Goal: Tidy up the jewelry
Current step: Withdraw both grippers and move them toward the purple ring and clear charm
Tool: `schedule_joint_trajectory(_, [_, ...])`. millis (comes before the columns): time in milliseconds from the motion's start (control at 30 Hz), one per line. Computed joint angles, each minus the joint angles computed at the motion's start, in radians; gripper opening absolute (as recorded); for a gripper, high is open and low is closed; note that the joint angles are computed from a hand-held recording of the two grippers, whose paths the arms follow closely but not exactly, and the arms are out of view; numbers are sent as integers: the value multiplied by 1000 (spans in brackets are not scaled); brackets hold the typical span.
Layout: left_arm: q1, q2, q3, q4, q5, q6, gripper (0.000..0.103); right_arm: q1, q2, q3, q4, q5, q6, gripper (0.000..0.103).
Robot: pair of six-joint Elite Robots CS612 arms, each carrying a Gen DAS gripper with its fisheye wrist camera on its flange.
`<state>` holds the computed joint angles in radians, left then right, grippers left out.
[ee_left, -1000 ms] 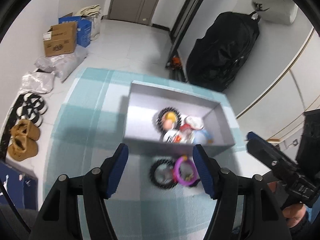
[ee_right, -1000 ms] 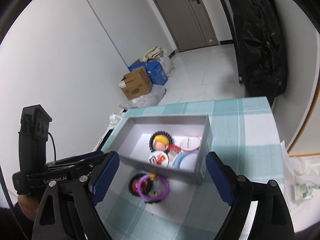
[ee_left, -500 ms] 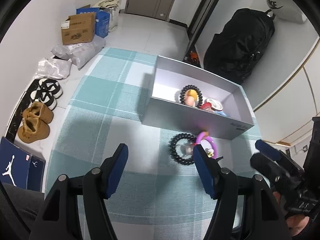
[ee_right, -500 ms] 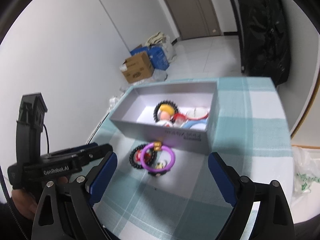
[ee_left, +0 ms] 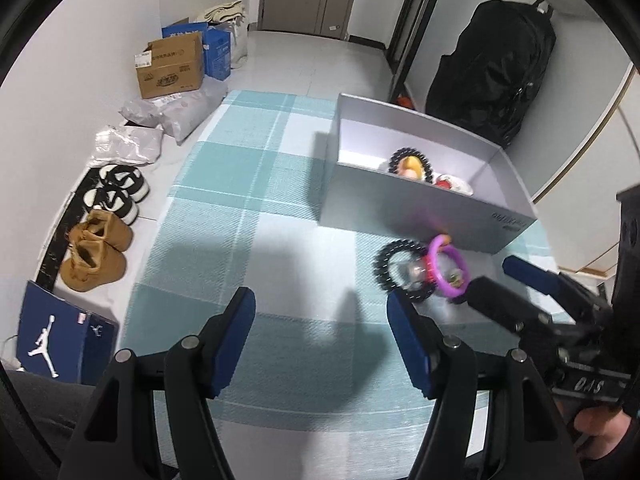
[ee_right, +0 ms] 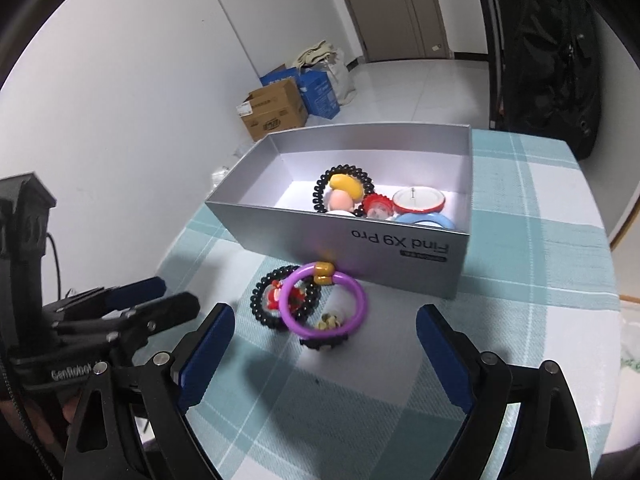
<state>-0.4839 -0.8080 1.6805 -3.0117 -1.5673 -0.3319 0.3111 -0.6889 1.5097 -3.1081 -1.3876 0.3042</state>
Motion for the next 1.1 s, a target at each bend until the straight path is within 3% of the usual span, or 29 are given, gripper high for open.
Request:
schedule_joint_trajectory(300, [13, 6, -5, 13, -51, -11, 66, -4, 26, -22, -21, 9, -16, 92])
schedule_joint_trajectory(567, [18, 13, -16, 24, -81, -4, 67, 20, 31, -38, 5, -72, -129, 82])
schedule_joint_trajectory(700, [20, 14, -17, 31, -85, -5, 67, 23, 33, -44, 37, -76, -154, 73])
schedule_joint_trajectory(867, [25, 18, -24, 55, -98, -27, 67, 27, 30, -40, 32, -75, -185, 51])
schedule_joint_trajectory(1033, [28, 19, -26, 56, -109, -39, 67, 22, 24, -28, 20, -64, -166, 45])
schedule_joint_trajectory(1067, [27, 19, -24, 50, -107, -36, 67, 19, 22, -23, 10, -55, -164, 40])
schedule_joint_trajectory(1100, [25, 18, -23, 45, -103, -31, 67, 17, 21, -20, 2, -38, -164, 25])
